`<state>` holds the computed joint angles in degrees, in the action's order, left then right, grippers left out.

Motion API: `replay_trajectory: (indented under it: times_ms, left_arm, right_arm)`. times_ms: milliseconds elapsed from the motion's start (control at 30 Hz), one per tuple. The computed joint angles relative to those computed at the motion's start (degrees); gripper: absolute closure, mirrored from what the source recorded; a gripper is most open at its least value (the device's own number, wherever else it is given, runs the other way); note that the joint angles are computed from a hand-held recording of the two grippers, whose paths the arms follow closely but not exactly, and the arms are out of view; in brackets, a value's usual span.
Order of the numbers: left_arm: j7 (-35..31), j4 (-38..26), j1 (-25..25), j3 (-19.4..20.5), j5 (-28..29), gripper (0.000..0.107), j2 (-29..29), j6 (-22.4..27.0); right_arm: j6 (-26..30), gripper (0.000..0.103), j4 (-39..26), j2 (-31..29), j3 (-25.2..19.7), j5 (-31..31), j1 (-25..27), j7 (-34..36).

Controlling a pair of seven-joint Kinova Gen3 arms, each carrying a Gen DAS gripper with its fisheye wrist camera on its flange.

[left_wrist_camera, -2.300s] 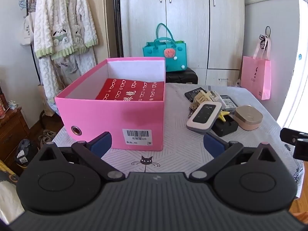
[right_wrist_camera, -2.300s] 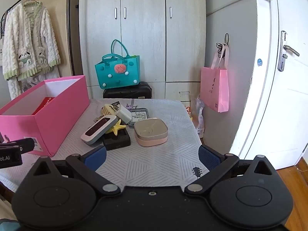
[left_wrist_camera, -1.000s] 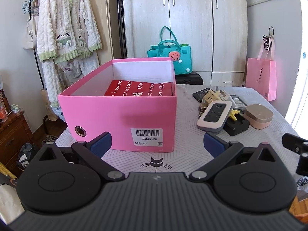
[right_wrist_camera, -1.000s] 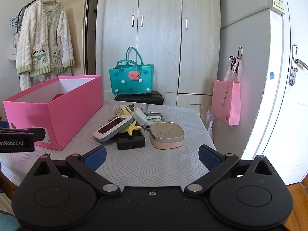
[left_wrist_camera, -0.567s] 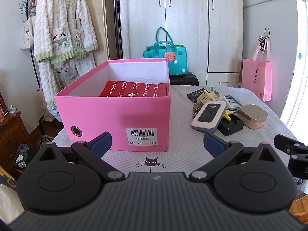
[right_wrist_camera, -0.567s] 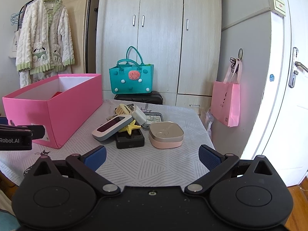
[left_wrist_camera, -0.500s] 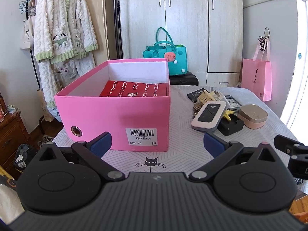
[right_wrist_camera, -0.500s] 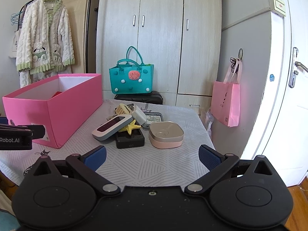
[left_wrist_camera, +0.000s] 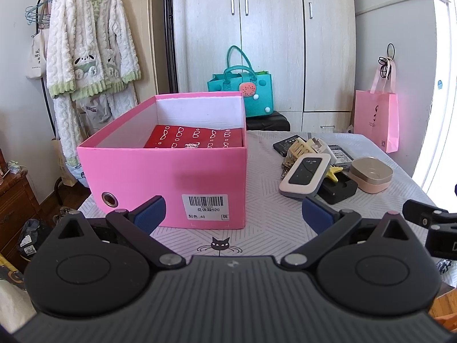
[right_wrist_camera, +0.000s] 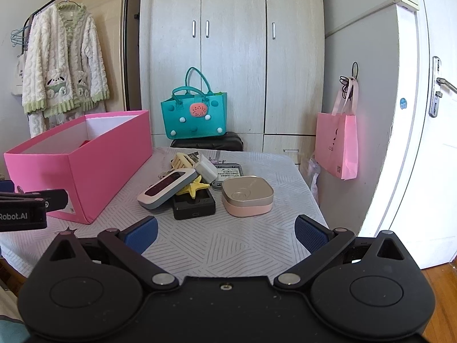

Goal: Organize rigid objects
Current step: 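Move the left tool over the pink box while the right tool approaches the white Wi-Fi hotspot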

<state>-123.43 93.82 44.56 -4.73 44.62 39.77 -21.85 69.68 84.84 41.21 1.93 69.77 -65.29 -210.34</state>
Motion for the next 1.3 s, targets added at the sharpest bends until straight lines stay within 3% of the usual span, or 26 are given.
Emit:
replay_trajectory:
  times_ms: [167,333,467,567,733,933,1033,1200,1300]
  left_arm:
    - [-0.17,-0.24,-0.04,0.16,0.44,0.004,0.16,-0.12]
    - [0.49,-0.30,-0.07,0.06,-0.26,0.004,0.25,0.11]
    - [6.14,1.85,-4.81,5.88,-8.77,0.004,0.23,-3.96]
    - [10.46,1.91,-7.71,7.73,-14.57,0.004,-0.48,-1.76]
    - [11.29,0.20,-6.37,3.64,-16.92,0.004,-1.29,1.22]
    - [12.41,-5.15,-9.18,1.80,-21.03,0.005,-1.93,9.83]
    - [13.45,-8.88,-8.43,-2.10,-21.93,0.007,-1.60,14.93]
    - [13.74,-16.65,-9.36,-5.05,-27.94,0.014,-0.27,24.96]
    - [15.31,-21.67,-10.84,-5.59,-30.41,0.014,0.91,29.53]
  right_arm:
    - [-2.83,0.000,2.84,-1.19,-0.13,1.88,0.42,-4.33]
    - [-4.33,0.000,7.02,-1.66,-0.71,8.13,0.65,-12.76]
    - [-5.82,0.000,10.50,-2.19,-1.45,13.92,1.78,-19.23]
    - [-6.73,0.000,12.10,-3.24,-2.86,16.65,3.73,-20.25]
    - [-13.03,0.000,15.84,-6.20,-5.73,23.73,8.97,-23.85]
    - [-18.92,0.003,13.90,-5.59,-8.17,26.87,14.03,-19.34]
    - [-24.23,0.007,12.17,-4.94,-8.22,27.52,16.53,-17.96]
    - [-31.10,0.016,7.90,-3.01,-8.08,26.59,19.96,-13.54]
    - [-33.66,0.023,3.63,-1.09,-6.79,21.81,20.61,-6.74]
